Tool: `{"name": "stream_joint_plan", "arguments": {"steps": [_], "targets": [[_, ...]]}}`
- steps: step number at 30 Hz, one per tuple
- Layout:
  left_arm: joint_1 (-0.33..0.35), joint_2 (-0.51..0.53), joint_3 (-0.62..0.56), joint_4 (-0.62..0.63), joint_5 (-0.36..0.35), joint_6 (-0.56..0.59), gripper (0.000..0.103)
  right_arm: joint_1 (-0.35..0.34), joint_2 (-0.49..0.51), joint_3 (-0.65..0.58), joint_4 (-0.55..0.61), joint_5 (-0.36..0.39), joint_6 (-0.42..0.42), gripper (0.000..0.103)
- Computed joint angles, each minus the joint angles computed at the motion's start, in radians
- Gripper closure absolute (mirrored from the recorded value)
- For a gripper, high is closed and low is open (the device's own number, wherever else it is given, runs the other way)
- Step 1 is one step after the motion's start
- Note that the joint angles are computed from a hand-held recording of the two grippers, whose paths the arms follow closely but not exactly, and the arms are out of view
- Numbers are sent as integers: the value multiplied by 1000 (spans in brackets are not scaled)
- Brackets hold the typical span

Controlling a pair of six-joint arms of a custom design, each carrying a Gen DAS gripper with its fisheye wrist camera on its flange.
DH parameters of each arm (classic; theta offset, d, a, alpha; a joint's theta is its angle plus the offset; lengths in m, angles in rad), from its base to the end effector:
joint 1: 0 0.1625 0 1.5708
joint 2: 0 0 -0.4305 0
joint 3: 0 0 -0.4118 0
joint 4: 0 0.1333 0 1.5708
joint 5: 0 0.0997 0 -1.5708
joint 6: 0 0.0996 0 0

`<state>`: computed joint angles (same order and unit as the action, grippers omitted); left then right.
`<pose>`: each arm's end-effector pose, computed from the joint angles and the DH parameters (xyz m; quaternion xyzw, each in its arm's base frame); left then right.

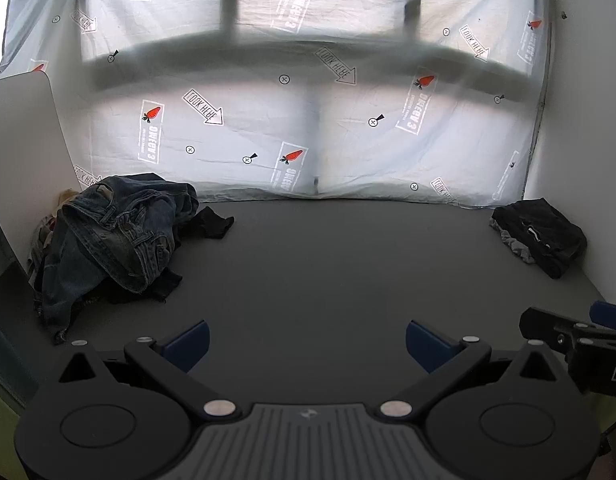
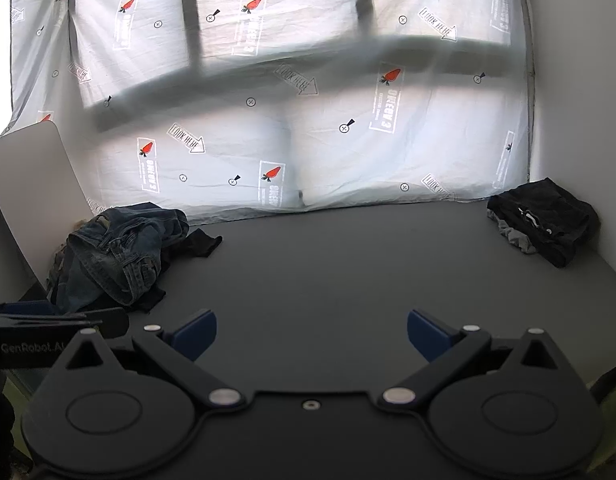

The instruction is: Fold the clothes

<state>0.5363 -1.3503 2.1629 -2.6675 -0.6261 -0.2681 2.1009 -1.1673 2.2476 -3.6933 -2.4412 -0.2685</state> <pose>-0.3113 -0.4340 0.2555 0.2699 0.8417 -0.3733 0.2818 0.2863 -0.3755 0.2489 0.1124 -0.8062 0.4953 0.3036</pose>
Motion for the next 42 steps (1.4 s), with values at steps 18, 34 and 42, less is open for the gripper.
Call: {"name": "stream_joint_plan", "arguments": {"steps": [18,34,42], "targets": [[-26,21,21,-35,15,-13,0,12,-6,-3,24,-17,12,0],[-54,23,25,-5,46,-56,0,22,5,-7,8,-9,-2,0],[-53,16,24,4,46,-59,0,18,-6,-1,21,4,7,0]]}}
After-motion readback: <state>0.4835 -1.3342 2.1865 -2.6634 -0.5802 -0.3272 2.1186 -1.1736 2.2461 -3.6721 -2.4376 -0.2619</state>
